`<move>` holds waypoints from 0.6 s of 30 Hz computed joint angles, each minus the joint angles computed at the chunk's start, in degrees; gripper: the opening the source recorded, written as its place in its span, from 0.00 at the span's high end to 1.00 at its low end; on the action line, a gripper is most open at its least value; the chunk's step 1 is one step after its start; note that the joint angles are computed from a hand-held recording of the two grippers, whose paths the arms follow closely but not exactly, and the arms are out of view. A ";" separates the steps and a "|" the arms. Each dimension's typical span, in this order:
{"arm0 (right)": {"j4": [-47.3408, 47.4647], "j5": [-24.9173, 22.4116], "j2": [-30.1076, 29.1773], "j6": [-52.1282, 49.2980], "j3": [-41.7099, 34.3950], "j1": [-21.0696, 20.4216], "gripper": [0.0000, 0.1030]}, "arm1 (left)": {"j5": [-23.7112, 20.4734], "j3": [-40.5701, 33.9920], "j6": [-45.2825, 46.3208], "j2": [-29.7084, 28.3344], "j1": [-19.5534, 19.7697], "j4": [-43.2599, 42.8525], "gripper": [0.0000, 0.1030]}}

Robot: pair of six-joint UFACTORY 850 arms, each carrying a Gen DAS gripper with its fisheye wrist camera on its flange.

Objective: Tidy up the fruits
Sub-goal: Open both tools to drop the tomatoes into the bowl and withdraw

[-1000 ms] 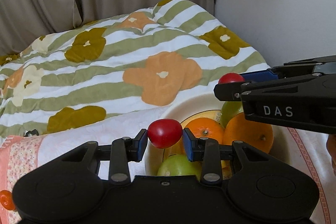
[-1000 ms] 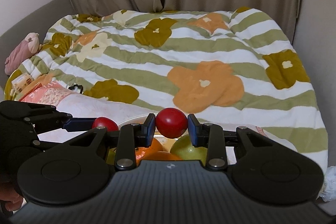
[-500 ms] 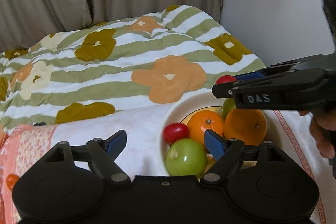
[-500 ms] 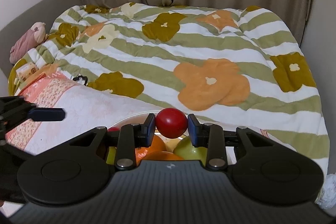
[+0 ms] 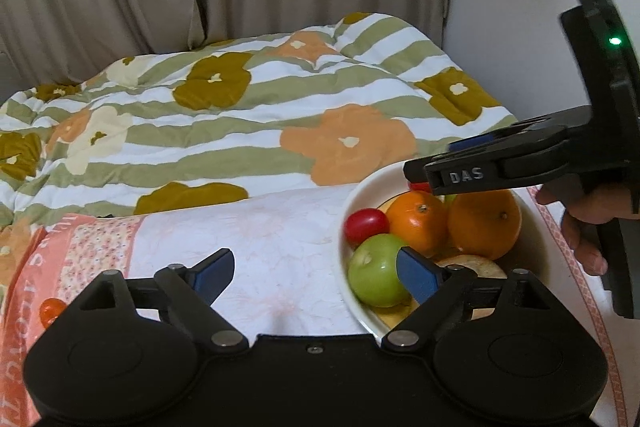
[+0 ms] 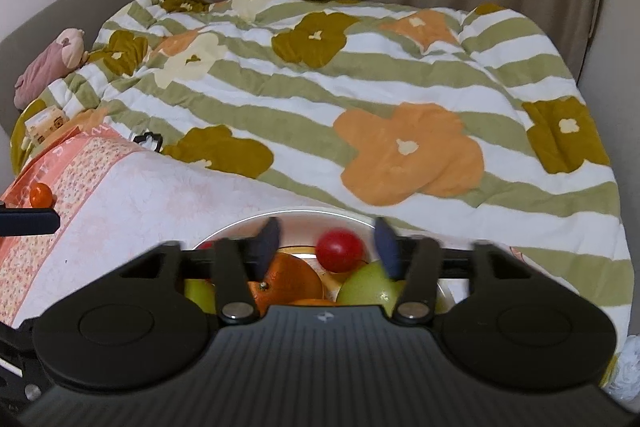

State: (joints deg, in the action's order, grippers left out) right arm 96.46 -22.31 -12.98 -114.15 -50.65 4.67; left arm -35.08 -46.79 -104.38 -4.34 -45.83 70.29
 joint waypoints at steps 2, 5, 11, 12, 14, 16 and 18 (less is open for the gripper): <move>2.13 0.20 1.12 -2.27 1.17 -0.07 0.24 | -0.64 0.26 -0.52 0.41 -0.32 -0.13 0.11; 3.18 0.41 2.88 -3.36 2.69 -0.31 0.18 | -0.37 0.84 -1.86 1.39 -0.62 0.51 0.11; 1.69 0.17 7.92 -0.62 5.40 -1.17 0.18 | -2.35 1.16 -1.81 3.24 -2.01 0.79 0.11; 1.30 0.33 8.92 -0.07 5.80 -1.26 0.17 | -2.74 1.28 -1.88 3.70 -2.28 0.85 0.11; 1.36 0.95 11.45 0.31 7.04 -1.30 0.13 | -3.60 1.46 -1.80 4.67 -2.87 0.90 0.11; 1.07 1.38 14.08 1.49 8.38 -1.41 0.04 | -4.38 1.89 -1.91 5.86 -3.53 1.09 0.11; 0.88 1.30 16.84 2.70 9.98 -1.70 0.04 | -5.56 2.40 -2.44 6.85 -4.45 1.76 0.11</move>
